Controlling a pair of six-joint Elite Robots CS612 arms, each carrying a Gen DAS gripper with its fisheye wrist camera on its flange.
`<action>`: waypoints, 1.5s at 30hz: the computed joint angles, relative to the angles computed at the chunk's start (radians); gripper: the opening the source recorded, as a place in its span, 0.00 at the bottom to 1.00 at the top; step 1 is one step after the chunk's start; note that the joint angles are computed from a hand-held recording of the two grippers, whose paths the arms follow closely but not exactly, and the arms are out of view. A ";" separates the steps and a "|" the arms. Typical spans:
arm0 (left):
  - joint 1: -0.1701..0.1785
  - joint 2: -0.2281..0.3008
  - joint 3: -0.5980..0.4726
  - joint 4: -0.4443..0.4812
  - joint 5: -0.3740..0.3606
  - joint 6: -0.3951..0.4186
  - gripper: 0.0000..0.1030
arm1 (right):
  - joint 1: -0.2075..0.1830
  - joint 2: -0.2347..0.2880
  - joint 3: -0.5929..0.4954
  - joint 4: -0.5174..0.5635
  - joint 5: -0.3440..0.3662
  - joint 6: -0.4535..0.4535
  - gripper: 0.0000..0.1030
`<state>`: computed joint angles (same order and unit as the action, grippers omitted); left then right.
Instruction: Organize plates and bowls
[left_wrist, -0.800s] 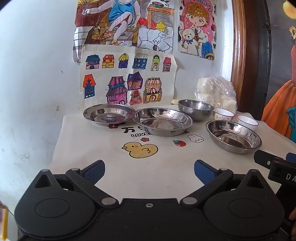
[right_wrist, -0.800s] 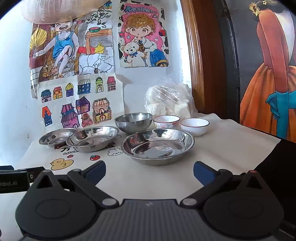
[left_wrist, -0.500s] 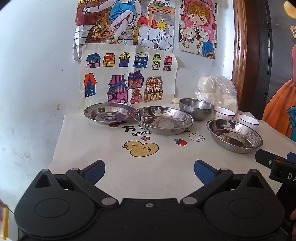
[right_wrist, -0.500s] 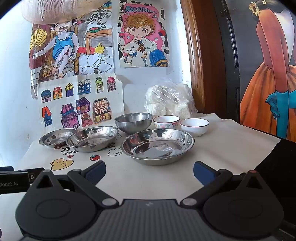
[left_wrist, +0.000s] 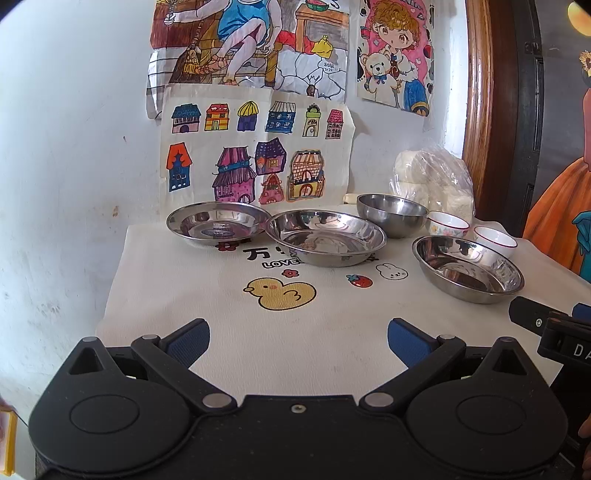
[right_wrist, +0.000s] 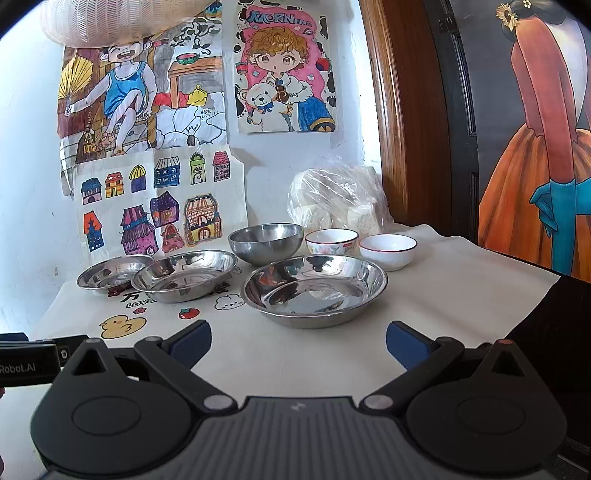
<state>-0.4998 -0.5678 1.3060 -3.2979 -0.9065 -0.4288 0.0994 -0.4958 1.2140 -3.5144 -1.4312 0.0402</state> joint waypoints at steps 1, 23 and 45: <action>0.000 0.000 0.000 0.001 -0.001 -0.001 0.99 | 0.000 0.000 0.000 0.000 0.000 0.000 1.00; -0.002 0.008 -0.004 0.012 -0.011 -0.018 0.99 | 0.001 0.000 0.001 0.004 -0.004 0.004 1.00; -0.001 0.007 -0.004 0.016 -0.014 -0.020 0.99 | 0.000 -0.002 0.003 0.007 -0.002 0.006 1.00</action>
<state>-0.5008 -0.5606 1.3017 -3.2824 -0.9202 -0.4486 0.0998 -0.4977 1.2173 -3.5074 -1.4332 0.0459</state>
